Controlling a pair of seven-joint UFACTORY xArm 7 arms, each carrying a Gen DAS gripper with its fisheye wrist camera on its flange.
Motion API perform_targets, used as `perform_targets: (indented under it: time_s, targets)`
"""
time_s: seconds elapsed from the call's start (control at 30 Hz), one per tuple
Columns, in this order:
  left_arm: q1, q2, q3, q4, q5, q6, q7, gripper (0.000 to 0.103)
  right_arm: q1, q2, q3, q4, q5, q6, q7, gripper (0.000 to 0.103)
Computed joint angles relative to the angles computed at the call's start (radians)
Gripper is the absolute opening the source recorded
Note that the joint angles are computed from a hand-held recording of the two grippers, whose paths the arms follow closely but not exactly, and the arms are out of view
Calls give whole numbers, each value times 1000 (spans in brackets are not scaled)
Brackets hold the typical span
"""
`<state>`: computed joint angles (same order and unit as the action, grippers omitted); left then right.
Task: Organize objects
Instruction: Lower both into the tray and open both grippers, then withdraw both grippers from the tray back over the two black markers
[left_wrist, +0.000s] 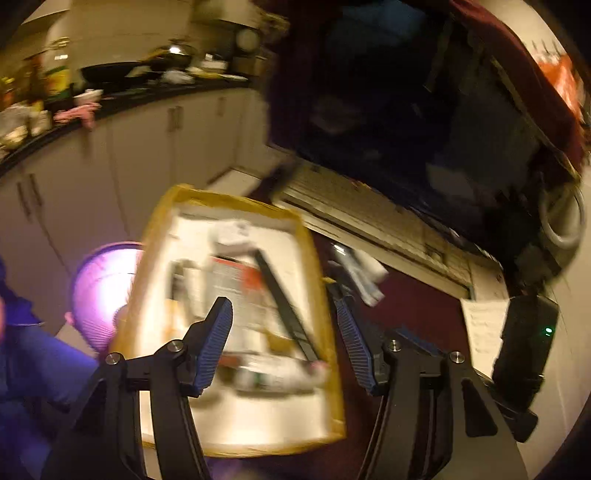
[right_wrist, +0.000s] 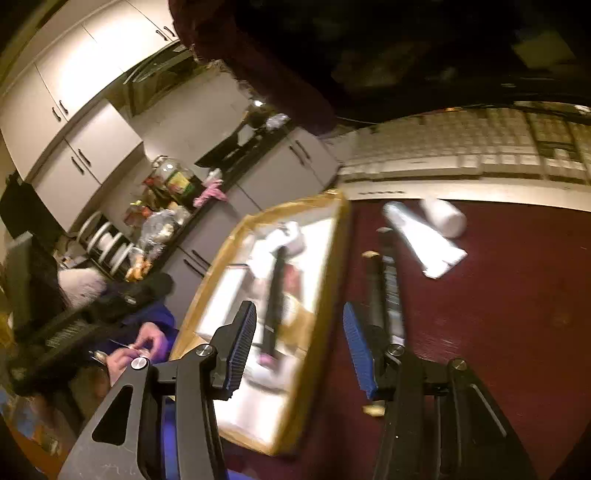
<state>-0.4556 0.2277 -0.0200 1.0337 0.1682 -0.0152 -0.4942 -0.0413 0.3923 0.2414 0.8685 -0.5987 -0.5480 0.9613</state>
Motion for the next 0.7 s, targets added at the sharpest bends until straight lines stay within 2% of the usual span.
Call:
perform_targets:
  time_s: [0.1,0.2,0.33,0.47,0.7]
  targets:
    - [-12,34,-29,43,-2,27,18,58,-20,-15,-16,-48,4,-20,10,44]
    - [26,70,-105,87,-47,71,67,58,-36,-19,-35,-77,7,-30,22,44]
    - [-12,100,-91,125,-47,112,65,58,-26,-23,-56,-93,42,-21,1,44]
    - [-35,127,-80,156,-41,144,53,58,-47,-6,-44,-87,33,-20,14,44]
    - [-26,169,-99,208,-59,195,63,58,-61,-3,-43,-104,44,-29,38,44]
